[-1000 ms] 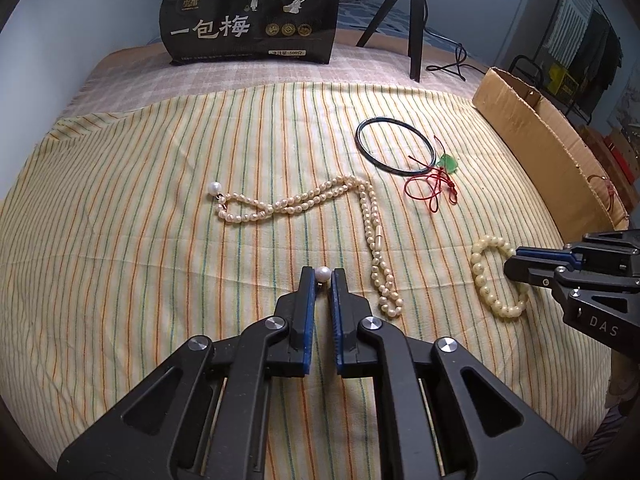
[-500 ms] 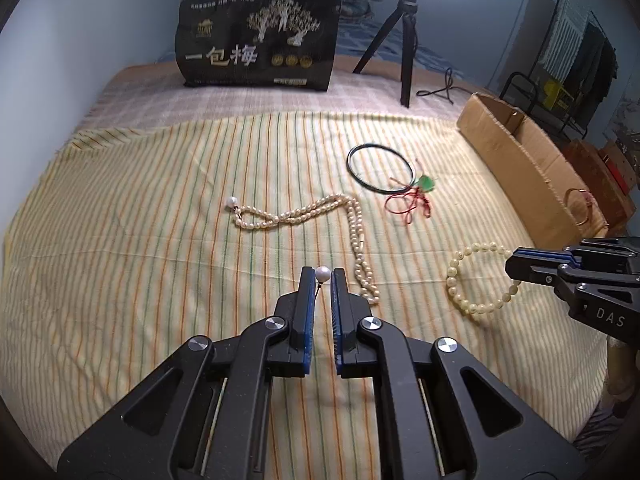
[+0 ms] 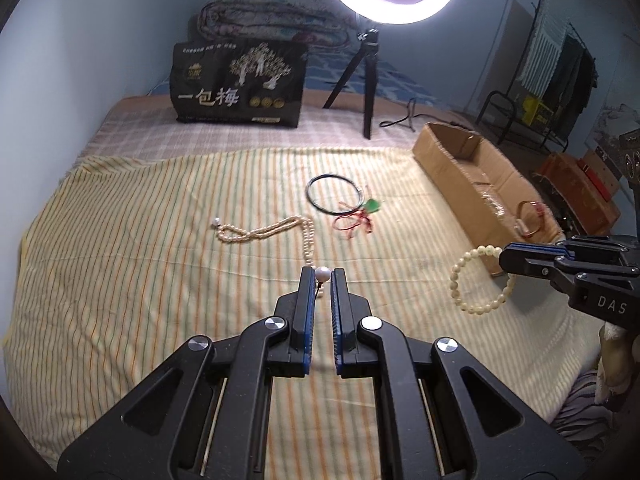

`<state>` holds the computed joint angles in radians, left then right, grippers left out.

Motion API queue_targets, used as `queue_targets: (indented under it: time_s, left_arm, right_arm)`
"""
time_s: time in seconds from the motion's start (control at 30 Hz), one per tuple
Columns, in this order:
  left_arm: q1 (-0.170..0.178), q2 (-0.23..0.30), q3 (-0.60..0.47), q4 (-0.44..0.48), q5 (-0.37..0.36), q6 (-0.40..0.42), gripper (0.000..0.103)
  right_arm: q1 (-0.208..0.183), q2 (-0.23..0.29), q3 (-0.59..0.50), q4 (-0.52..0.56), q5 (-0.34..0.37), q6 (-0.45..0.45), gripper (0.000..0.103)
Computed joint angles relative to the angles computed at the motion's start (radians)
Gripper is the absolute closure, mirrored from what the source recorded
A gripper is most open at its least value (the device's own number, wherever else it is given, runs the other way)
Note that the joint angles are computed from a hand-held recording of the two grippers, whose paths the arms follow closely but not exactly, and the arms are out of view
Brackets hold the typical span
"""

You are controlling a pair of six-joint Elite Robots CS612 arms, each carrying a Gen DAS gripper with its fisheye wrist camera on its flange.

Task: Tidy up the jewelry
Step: 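Grasp the loose pearl with the left tool while the right tool grasps the cream bead bracelet, then carry the pearl and bead bracelet in both tools over the cardboard box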

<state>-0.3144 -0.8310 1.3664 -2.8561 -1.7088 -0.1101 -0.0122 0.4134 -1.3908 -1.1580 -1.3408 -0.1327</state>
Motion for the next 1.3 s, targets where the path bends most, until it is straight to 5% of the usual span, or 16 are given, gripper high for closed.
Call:
queue_targets:
  time_s: [0.53, 1.3]
  left_arm:
    - [-0.047, -0.042, 0.024, -0.07, -0.068, 0.008, 0.097]
    - [-0.12, 0.023, -0.109, -0.045, -0.129, 0.037, 0.097]
  right_arm:
    - [-0.072, 0.001, -0.119, -0.009, 0.002, 0.038, 0.098]
    - [-0.145, -0.03, -0.056, -0.102, -0.035, 0.069, 0.098]
